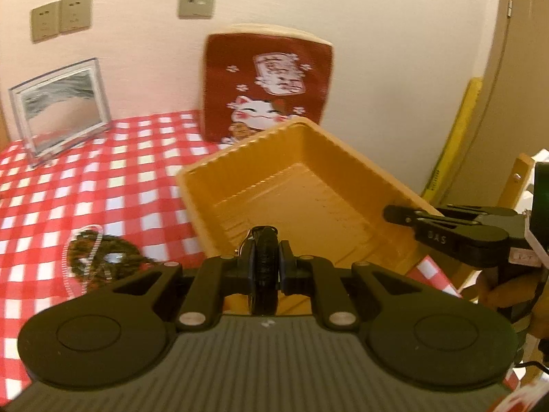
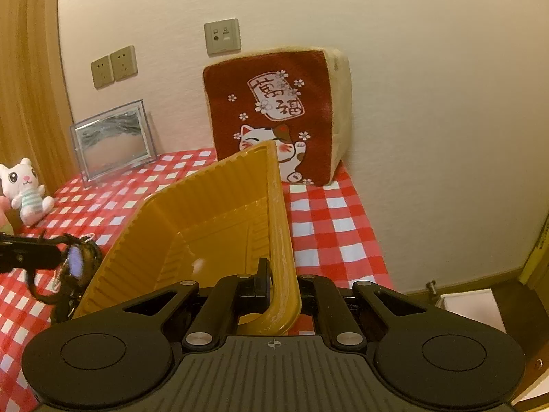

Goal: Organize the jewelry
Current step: 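Lower the black watch into the tray and open the left tool while the right tool holds the tray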

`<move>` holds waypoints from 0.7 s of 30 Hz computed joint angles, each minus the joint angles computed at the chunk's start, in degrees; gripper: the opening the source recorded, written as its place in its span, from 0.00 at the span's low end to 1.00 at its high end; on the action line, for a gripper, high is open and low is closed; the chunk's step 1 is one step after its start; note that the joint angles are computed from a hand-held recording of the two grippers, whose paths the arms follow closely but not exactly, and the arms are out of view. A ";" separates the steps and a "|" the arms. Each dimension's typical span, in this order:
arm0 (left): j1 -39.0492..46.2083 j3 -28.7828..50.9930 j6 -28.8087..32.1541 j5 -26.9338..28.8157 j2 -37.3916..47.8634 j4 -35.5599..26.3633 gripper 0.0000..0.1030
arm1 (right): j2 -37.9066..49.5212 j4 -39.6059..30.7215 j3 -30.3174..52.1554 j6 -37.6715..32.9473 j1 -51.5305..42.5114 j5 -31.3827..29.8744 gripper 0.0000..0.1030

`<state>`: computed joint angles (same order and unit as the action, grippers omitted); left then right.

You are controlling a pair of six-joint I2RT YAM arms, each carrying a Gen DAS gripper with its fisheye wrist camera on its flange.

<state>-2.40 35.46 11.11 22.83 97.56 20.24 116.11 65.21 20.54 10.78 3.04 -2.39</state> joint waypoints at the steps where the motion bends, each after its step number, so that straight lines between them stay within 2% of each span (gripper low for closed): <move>1: -0.56 0.04 0.09 0.00 0.48 0.25 0.12 | -0.17 -0.04 -0.18 -0.09 -0.23 -0.08 0.05; 6: -4.21 2.67 -1.28 -1.37 5.31 -0.27 0.12 | -1.10 -0.41 -0.95 -0.42 -0.80 -0.28 0.05; 12: -5.32 4.82 -2.92 -0.34 10.71 -0.64 0.12 | -2.11 -0.91 -1.34 -1.25 -0.57 0.46 0.05; 16: -4.79 3.38 -2.68 0.83 9.09 0.00 0.15 | -2.21 -1.48 -1.35 -2.26 -0.04 1.79 0.05; 21: -1.12 0.96 -1.09 2.08 4.71 -2.20 0.19 | -1.44 -0.60 -1.74 -1.45 0.54 3.48 0.05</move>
